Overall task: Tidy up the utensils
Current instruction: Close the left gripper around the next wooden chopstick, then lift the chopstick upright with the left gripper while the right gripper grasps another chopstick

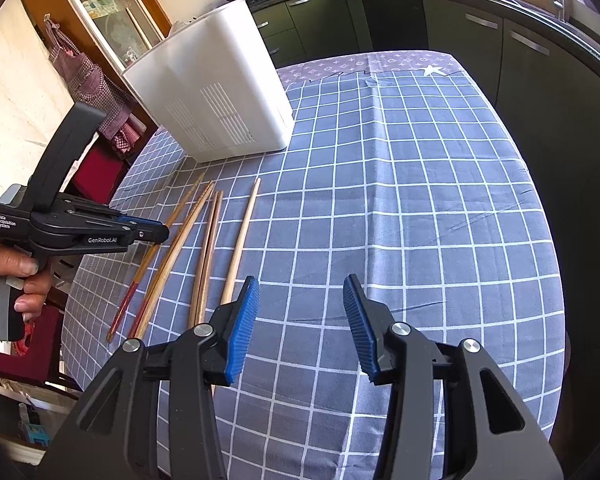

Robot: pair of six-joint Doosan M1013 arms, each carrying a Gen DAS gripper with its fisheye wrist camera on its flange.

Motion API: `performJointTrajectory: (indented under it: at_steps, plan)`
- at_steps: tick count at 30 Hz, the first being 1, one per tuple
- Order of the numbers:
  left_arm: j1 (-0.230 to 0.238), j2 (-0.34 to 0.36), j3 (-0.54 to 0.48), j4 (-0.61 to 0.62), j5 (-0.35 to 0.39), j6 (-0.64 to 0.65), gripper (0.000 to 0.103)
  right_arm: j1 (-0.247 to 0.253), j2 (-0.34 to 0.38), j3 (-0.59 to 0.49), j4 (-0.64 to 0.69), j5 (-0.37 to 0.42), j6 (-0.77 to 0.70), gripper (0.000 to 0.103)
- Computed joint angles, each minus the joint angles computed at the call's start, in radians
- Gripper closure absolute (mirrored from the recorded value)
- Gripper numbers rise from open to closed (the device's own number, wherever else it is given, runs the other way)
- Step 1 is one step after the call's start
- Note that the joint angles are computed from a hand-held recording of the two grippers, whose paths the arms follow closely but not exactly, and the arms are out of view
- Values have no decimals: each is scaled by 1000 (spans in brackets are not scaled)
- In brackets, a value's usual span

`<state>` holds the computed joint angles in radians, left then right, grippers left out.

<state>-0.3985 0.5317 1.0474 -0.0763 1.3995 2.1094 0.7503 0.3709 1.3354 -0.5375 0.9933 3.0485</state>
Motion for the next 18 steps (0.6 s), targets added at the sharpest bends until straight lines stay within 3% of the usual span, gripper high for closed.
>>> performJointTrajectory:
  at_steps: [11,18]
  plan:
    - [73,-94,40,-153,-70,102,96,1,26,-45,19,26,-51,58]
    - [123,-119,41,-233,-87,154,96,0,50,-93,52,61,-118,58]
